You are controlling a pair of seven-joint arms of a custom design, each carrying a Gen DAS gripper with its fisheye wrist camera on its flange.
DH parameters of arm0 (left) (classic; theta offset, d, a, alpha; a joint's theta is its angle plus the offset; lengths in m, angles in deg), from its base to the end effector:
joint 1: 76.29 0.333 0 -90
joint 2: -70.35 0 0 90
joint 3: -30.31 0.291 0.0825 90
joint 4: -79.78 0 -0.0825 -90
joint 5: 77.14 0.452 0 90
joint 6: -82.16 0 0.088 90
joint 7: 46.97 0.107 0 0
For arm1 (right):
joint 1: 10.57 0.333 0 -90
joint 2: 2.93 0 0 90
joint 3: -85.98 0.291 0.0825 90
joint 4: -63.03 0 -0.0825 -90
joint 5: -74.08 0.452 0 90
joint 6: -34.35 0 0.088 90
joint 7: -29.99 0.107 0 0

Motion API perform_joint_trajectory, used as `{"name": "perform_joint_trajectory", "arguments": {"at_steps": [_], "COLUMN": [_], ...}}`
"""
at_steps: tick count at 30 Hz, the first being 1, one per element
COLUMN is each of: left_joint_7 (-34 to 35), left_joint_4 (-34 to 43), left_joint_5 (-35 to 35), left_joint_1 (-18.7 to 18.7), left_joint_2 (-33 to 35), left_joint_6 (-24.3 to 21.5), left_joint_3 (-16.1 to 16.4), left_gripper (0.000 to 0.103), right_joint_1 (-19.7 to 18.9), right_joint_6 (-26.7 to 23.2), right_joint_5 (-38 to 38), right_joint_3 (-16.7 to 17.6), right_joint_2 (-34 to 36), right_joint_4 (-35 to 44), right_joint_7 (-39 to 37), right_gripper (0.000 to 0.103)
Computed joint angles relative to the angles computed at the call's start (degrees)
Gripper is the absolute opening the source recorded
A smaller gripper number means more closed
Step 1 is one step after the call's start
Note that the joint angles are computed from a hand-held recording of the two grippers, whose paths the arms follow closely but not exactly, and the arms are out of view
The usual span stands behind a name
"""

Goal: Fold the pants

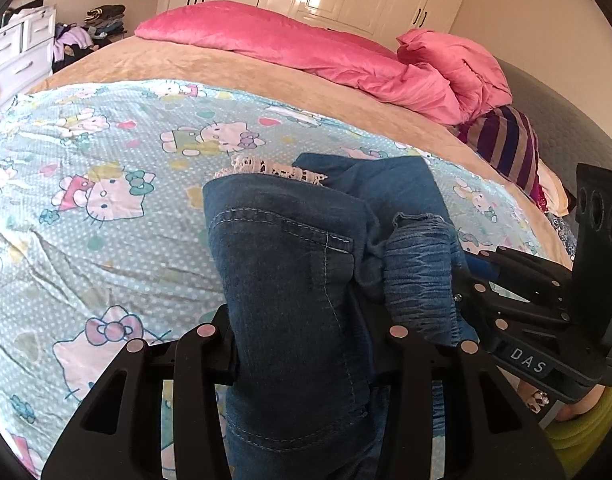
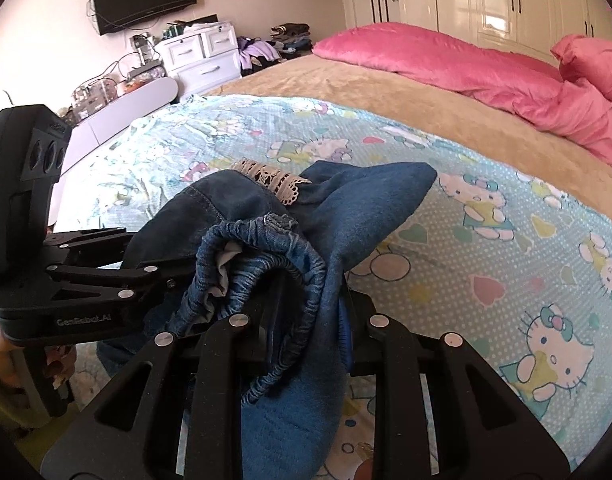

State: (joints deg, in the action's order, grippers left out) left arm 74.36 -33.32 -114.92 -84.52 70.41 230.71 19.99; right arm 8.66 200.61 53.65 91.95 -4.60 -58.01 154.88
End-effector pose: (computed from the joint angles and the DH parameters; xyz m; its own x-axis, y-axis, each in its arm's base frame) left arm 0.6323 -0.1997 0.4820 -0.4733 -0.8399 0.2657 -0.7333 0.2085 -0.6471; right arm 0.5743 0.2938 0.4642 0.1988 -0.9707 -0.1347 -0.6825 -0.0386 -0.7298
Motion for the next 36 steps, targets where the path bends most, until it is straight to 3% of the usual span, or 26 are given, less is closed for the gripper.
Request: {"name": "perform_joint_trajectory", "arguments": {"at_steps": [6,9,17,22,32,36], "left_joint_7": [-0.16,-0.88,-3.32,-3.41,-3.14,-3.52], "left_joint_4": [0.25,0.16,0.15,-0.65,-1.62,-2.26], "left_joint_5": [-0.25,0.28,2.42,1.18,-0.65,-0.17], "left_joint_1": [0.11,0.21,0.56,0.86,1.22,1.18], "left_joint_2": [0.93,1.27,2.32,2.2,1.19,0.23], "left_joint_6": [-0.21,-0.09,-0.26,-0.28,-1.3,-1.52], "left_joint_3": [-0.03,-0.08,-0.12,-0.2,0.08,0.25], "left_gripper": [0.041,0.046,0.059,0.06,0.072,0.072], "right_joint_1": [-0.19,-0.32,-1.16,-1.05,-0.96,-1.29], "right_joint_6": [-1.23,-2.1,-4.43,-6.06,-5.81,-5.32], "right_joint_5": [1.82,2.32,8.11,3.83,4.31,1.55], "right_joint_3": [-0.25,-0.36,-1.03,-0.65,-0.59,-0.4], "right_joint_2": [0.68,0.74,0.77,0.91,-0.34,-1.77], "right_joint_4": [-0.25,-0.49,-1.95,-1.19,-2.41,-3.53], "right_joint_7": [0.55,1.55,3.25,5.78,5.84,8.83], "right_gripper": [0.022,0.023,0.04,0.045,0.061,0.073]}}
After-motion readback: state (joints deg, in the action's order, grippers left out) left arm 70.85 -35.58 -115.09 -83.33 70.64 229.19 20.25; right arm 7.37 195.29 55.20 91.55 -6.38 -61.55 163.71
